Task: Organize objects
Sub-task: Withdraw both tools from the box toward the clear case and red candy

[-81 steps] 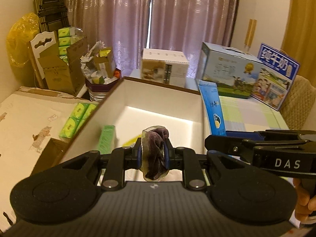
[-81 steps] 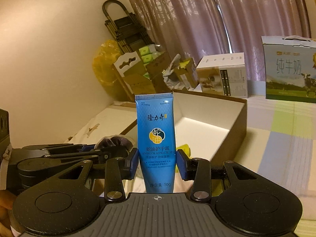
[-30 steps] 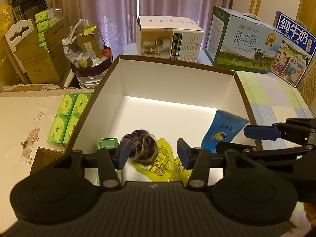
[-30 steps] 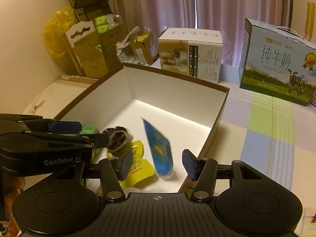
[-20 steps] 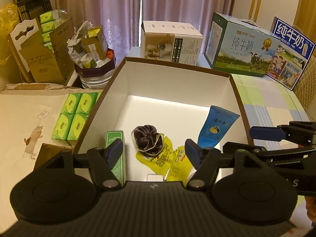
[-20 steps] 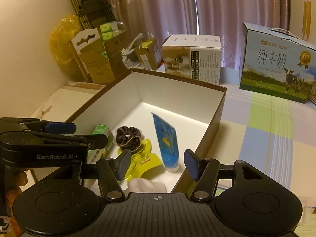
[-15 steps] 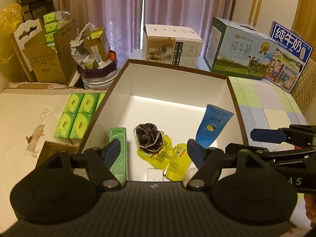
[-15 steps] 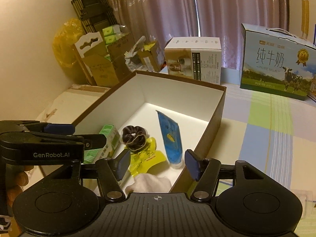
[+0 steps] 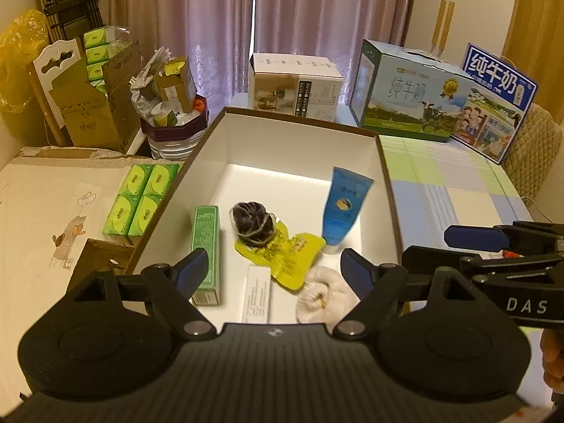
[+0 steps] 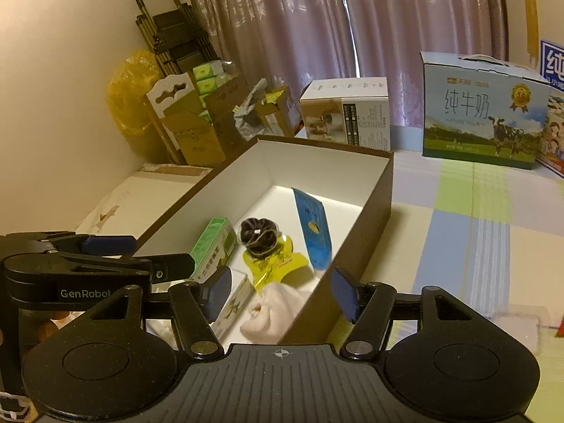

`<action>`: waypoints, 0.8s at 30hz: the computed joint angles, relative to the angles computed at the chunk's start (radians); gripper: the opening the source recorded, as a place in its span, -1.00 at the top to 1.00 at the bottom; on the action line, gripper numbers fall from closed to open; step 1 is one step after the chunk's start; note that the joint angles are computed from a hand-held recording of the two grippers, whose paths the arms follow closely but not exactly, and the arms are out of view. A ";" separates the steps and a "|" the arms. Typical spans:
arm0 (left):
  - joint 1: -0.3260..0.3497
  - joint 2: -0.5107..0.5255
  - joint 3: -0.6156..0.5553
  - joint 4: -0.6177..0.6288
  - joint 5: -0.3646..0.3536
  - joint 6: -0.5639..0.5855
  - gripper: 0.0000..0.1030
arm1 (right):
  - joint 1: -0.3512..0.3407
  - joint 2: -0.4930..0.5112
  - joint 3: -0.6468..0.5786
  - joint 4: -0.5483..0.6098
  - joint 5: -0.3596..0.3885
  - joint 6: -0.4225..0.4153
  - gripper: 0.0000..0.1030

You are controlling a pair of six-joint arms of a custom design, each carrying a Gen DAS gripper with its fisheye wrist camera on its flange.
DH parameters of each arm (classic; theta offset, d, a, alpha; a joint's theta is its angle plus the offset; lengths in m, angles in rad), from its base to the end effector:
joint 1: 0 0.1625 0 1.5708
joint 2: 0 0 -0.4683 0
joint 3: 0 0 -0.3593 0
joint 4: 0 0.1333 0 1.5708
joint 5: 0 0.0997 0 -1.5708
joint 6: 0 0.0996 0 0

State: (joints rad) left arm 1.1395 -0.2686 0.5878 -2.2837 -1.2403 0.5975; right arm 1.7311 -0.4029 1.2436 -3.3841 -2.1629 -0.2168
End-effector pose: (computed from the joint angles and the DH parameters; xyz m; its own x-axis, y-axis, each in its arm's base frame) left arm -0.2345 -0.9058 0.1253 -0.5362 0.7054 -0.4636 0.8319 0.5347 -0.1486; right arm 0.2036 -0.7723 0.1142 -0.8525 0.1957 0.4847 -0.2798 0.6124 -0.7394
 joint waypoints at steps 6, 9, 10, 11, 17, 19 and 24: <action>-0.012 -0.102 0.212 -0.098 -0.006 -0.011 -0.55 | 0.001 -0.056 0.130 -0.064 0.022 0.024 -0.18; -0.021 -0.146 0.312 -0.143 -0.004 -0.013 -0.57 | 0.000 -0.084 0.196 -0.096 0.029 0.032 -0.18; -0.024 -0.160 0.344 -0.158 -0.002 -0.016 -0.57 | -0.001 -0.094 0.221 -0.108 0.032 0.034 -0.18; -0.027 -0.172 0.372 -0.170 -0.001 -0.021 -0.57 | -0.001 -0.102 0.240 -0.115 0.035 0.037 -0.18; -0.044 -0.228 0.506 -0.219 0.009 -0.047 -0.57 | -0.009 -0.157 0.370 -0.168 0.047 0.065 -0.18; -0.050 -0.242 0.541 -0.229 0.011 -0.055 -0.57 | -0.011 -0.175 0.406 -0.181 0.045 0.077 -0.18; -0.068 -0.265 0.618 -0.255 0.019 -0.076 -0.57 | -0.021 -0.215 0.486 -0.206 0.040 0.091 -0.18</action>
